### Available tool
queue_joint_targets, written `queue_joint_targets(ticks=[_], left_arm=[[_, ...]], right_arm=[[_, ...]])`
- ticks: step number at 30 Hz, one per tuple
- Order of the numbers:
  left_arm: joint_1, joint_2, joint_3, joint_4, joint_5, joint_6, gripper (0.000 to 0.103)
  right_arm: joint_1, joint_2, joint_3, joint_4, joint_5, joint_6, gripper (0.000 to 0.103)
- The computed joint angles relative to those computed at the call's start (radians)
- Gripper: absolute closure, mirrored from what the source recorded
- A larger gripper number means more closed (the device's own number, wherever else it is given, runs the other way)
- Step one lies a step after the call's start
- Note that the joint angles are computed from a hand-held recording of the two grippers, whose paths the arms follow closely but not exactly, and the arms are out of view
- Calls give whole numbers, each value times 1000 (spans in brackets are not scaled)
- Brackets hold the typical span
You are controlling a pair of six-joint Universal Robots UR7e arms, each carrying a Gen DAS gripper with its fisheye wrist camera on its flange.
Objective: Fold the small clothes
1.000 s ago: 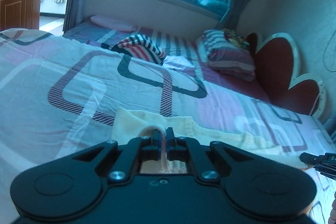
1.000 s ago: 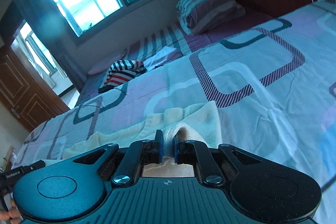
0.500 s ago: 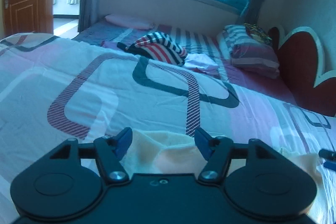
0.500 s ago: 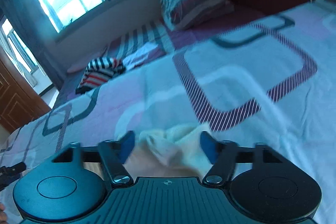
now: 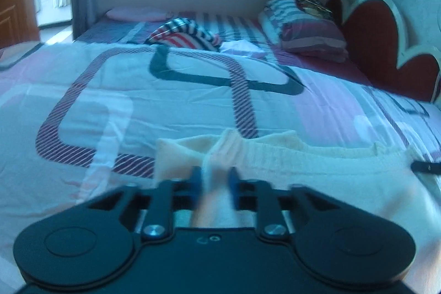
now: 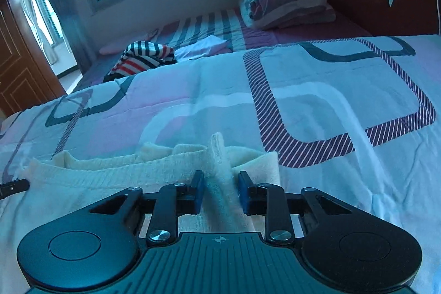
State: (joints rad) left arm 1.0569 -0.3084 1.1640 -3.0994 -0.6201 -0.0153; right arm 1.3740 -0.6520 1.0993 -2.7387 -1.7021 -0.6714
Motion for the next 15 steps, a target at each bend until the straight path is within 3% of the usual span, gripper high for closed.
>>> queue_joint_targets(ticks=[1, 2, 6, 8, 10, 12, 14, 15], left_arm=[[-1, 8, -7, -15, 4, 27, 101], [-2, 15, -11, -34, 4, 43, 101], [-8, 51, -38, -179, 38, 112, 101], [-4, 61, -55, -183, 58, 105, 101], [5, 66, -62, -140, 70, 67, 101], [2, 86, -73, -169, 88, 104, 101], [-6, 86, -70, -177, 98, 122, 97], [-11, 81, -62, -186, 101, 122, 88]], right_arm=[[1, 4, -8, 6, -2, -8, 84], [0, 7, -16, 20, 2, -10, 101], [3, 8, 1, -50, 17, -33, 101], [7, 24, -1, -116, -10, -57, 101], [6, 50, -33, -102, -50, -50, 101], [0, 60, -37, -121, -47, -38, 101], [3, 55, -36, -120, -45, -12, 100], [4, 48, -27, -130, -40, -4, 94]])
